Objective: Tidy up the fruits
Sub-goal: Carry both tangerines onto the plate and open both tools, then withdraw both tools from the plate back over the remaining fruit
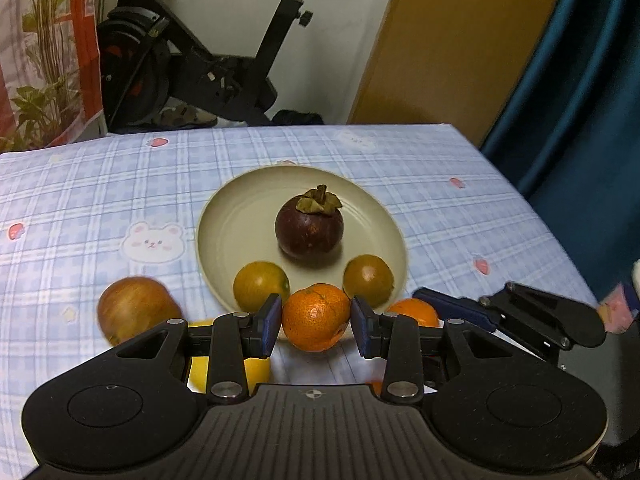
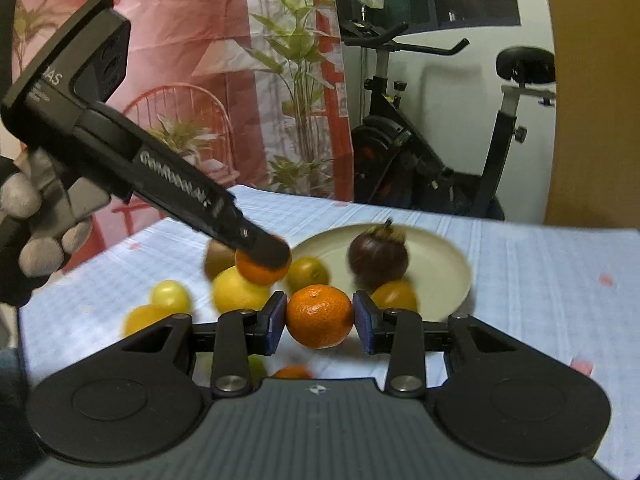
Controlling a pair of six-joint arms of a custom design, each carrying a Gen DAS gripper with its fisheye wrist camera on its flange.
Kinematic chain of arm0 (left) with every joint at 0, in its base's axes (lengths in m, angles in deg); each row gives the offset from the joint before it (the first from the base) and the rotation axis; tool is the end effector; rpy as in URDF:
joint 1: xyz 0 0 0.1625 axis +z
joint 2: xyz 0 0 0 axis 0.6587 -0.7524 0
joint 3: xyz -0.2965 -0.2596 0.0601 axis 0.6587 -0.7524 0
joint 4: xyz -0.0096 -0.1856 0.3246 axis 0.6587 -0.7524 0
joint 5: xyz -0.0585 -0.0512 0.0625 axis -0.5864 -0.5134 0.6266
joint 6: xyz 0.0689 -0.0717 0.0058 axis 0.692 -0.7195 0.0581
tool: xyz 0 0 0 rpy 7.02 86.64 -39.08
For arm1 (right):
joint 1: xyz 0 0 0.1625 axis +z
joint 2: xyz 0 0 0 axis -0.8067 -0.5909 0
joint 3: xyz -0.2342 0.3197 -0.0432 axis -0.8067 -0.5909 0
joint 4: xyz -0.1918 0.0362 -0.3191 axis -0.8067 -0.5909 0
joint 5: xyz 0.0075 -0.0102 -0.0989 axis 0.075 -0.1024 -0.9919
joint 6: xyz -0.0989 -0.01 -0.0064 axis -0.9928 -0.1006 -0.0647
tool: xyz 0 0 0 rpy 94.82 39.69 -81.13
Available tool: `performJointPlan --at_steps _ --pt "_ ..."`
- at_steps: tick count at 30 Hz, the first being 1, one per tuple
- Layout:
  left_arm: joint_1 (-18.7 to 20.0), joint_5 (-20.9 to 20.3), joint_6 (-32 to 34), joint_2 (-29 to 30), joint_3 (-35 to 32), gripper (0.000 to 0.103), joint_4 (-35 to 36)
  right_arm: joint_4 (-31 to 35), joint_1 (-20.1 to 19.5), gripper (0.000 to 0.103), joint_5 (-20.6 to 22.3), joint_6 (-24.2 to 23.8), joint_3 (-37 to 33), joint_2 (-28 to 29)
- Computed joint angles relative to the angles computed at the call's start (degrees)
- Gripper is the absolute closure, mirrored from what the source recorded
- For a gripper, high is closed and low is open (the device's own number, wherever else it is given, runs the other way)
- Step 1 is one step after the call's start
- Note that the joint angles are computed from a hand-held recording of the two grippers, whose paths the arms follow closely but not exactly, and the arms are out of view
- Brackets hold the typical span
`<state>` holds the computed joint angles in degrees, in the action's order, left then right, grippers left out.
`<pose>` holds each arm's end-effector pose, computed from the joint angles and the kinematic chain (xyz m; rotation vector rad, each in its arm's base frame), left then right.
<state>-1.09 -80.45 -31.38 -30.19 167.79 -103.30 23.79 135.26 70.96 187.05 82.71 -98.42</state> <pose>-0.3123 -0.4685 -0.0030 1.4061 2.5764 -0.2351 0.0712 -0.2897 0.1703 0.3924 -2.0522 1.3677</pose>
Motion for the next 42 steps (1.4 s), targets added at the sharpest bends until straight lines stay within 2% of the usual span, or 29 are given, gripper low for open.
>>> performJointPlan --at_steps 5,8,12,18,22,25,29,31,33,42 --pt "0.00 1.35 -1.25 4.13 -4.56 0.063 2.28 2.06 -0.51 0.064 1.81 -3.96 -5.63 5.95" --pt "-0.01 2.56 -0.80 5.51 -5.58 0.063 2.24 2.19 -1.84 0.064 1.37 -3.79 -6.89 7.71" --pt "-0.06 2.65 -1.26 6.01 -6.37 0.063 2.07 2.78 -4.36 0.064 -1.91 -4.07 -6.87 7.29" --pt "-0.16 3.10 -1.11 5.94 -6.53 0.063 2.19 2.62 -3.58 0.064 -0.50 -8.11 -7.96 8.50" --pt "-0.24 2.17 -1.37 6.45 -6.89 0.061 2.69 1.08 -2.98 0.064 0.54 -8.45 -7.81 9.25" --pt "-0.53 2.59 -1.10 6.30 -6.46 0.056 2.45 0.22 -2.27 0.063 2.31 -8.52 -7.89 9.75" --pt "-0.28 1.79 -2.53 4.79 -5.36 0.056 1.45 0.80 -2.15 0.063 2.32 -7.15 -6.79 7.77" --pt "-0.45 2.04 -2.78 3.61 -3.99 0.055 -0.10 0.85 -1.93 0.063 2.47 -6.80 -5.71 6.38" --pt "-0.82 2.44 -3.39 2.44 -2.21 0.049 -2.11 0.93 -1.39 0.063 3.08 -6.23 -4.76 5.08" --pt "-3.82 6.38 -4.99 -2.29 9.62 0.048 -17.74 -0.01 2.54 0.062 5.72 0.89 -0.40 -0.43"
